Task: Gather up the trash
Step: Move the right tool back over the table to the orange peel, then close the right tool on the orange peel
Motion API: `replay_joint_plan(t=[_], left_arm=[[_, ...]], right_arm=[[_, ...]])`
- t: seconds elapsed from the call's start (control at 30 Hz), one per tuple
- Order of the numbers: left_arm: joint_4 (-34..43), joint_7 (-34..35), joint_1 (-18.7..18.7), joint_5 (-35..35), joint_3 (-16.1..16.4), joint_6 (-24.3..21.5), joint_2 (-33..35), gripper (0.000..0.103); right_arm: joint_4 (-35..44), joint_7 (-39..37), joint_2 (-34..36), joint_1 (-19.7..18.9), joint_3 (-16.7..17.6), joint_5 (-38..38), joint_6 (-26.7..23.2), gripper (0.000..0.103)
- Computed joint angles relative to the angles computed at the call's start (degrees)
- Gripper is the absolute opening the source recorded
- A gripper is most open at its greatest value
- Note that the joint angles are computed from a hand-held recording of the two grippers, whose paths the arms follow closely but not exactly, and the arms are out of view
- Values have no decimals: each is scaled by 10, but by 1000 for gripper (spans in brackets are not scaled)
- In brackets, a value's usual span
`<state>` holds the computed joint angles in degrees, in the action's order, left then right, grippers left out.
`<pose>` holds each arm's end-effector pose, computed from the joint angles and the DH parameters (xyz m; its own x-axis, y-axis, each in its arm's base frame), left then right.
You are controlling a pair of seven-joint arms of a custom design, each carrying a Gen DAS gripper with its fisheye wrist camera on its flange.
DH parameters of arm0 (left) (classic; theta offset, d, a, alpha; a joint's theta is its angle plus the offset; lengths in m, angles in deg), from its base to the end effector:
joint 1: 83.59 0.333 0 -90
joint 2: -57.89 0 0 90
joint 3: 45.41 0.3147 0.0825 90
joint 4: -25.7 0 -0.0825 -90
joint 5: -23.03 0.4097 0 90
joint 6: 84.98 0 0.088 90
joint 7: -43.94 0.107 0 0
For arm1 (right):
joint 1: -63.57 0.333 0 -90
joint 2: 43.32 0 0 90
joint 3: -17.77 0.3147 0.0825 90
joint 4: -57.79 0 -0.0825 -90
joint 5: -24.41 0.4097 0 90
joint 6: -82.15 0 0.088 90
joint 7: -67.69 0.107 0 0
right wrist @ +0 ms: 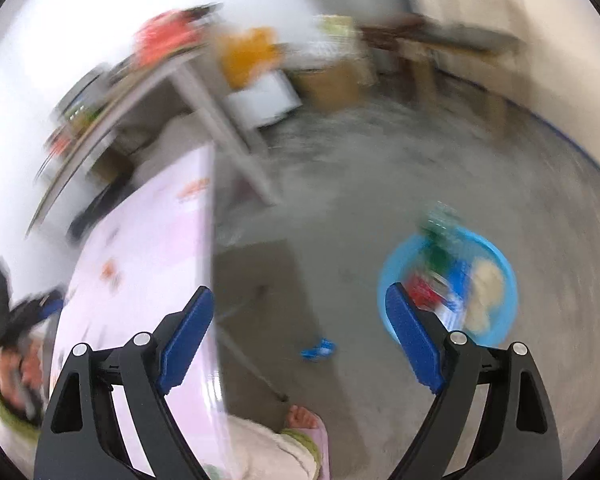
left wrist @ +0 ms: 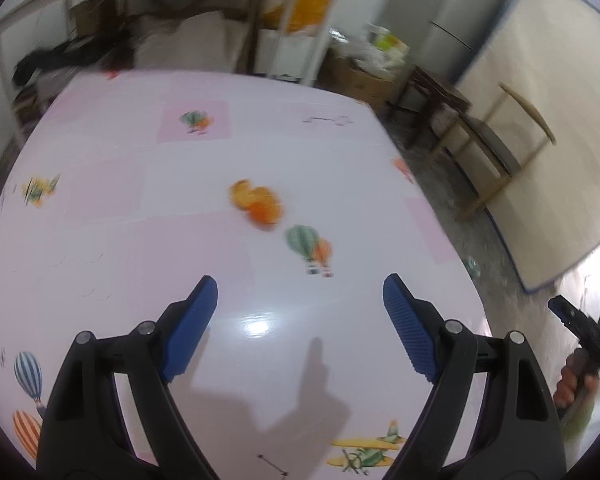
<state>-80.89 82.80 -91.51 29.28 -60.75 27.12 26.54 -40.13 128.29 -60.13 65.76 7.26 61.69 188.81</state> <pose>0.3752 -0.2046 0.7863 0.3507 -0.8888 0.2951 -0.6999 -0.4581 -0.5480 0.5036 -0.0451 0.7595 0.4182 -0.8245 -0.3811 -0.7720 -0.1016 -0.6274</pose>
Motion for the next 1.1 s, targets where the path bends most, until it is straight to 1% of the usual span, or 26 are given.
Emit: replay_joint_plan(t=[0.07,0.1,0.13,0.2,0.27,0.33,0.37,0.43,0.47,0.5,0.6,0.7,0.73,0.77,0.83,0.9,1.03,1.1], left_arm=[[-24,-11,2,-2,3,-1,-23,80],[-34,-16,4,-1,3,-8,-34,80],[-45,-21,6,1,2,-21,-46,80],[-63,-26,6,3,0,-33,-69,80],[-84,-28,5,7,-3,-43,-95,80],[-100,-28,2,8,-8,-61,-121,79],[-107,-26,-1,9,-10,-66,-133,77],[-120,-23,-6,10,-16,-76,-156,74],[-124,-22,-9,11,-20,-81,-164,73],[-129,-18,-12,11,-21,-82,-172,69],[-143,-9,-19,16,-32,-87,-195,63],[-152,-6,-24,16,-37,-83,-204,57],[-158,-5,-27,15,-38,-78,-208,55],[-162,-4,-30,14,-40,-74,-212,53],[-170,-3,-34,13,-44,-69,-219,50],[-173,-5,-36,11,-46,-65,-221,47],[-174,-12,-37,12,-55,-67,-228,43],[-171,-12,-38,15,-59,-70,-229,42]], right_arm=[[47,-11,27,27,18,17,-28,85],[70,-10,41,37,30,17,-40,85],[108,-6,68,52,48,15,-53,84],[170,-12,111,74,74,18,-79,81],[229,1,159,95,107,-4,-92,77],[287,29,209,116,136,-42,-109,65],[313,46,233,127,147,-63,-114,63],[368,79,284,147,164,-96,-129,53],[384,88,299,154,169,-107,-132,51],[392,94,309,162,174,-120,-131,50],[380,101,311,181,180,-159,-118,45],[361,104,307,196,183,-191,-111,37],[337,99,293,200,183,-202,-95,33],[333,96,291,207,184,-217,-84,32],[324,89,286,209,185,-223,-78,15],[320,91,281,214,186,-236,-71,7],[320,97,273,211,185,-225,-71,4],[319,99,262,201,182,-202,-75,4]])
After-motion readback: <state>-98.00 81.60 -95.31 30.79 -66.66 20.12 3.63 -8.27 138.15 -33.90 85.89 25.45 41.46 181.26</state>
